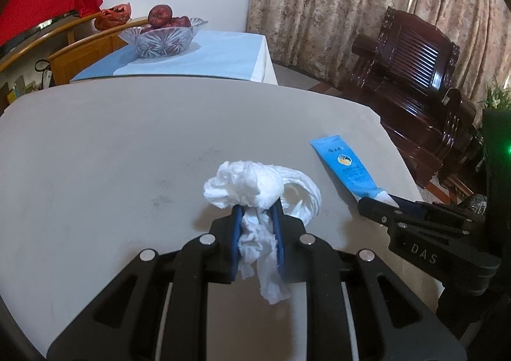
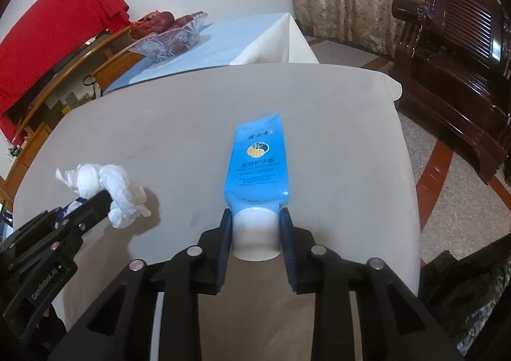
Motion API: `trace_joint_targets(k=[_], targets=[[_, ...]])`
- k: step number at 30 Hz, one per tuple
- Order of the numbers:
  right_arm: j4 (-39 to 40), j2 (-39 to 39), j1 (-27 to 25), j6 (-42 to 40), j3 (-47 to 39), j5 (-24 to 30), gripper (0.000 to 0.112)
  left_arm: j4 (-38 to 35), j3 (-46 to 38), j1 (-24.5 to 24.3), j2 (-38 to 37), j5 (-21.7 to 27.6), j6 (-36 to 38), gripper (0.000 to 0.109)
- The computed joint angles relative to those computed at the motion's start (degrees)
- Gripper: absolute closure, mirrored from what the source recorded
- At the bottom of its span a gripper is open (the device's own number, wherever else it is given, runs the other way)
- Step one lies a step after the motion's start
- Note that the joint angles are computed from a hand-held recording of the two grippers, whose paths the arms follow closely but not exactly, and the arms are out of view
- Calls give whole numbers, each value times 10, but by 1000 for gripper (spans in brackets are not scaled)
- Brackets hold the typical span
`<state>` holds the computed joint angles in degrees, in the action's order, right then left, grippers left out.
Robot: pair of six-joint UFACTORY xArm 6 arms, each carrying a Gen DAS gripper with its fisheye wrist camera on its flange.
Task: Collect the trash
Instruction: 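Carry the tube and tissue over the bin and open both tools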
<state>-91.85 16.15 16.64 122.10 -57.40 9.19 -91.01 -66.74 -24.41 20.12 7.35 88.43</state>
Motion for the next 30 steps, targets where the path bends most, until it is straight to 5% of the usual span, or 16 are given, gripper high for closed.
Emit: trace_joint_targets(k=[17, 30], targets=[[-51, -189, 56, 51, 129, 43, 83, -135, 94, -16, -133, -19, 128, 92], [122, -452, 148, -101, 324, 155, 83, -207, 219, -88, -298, -61, 174, 92]])
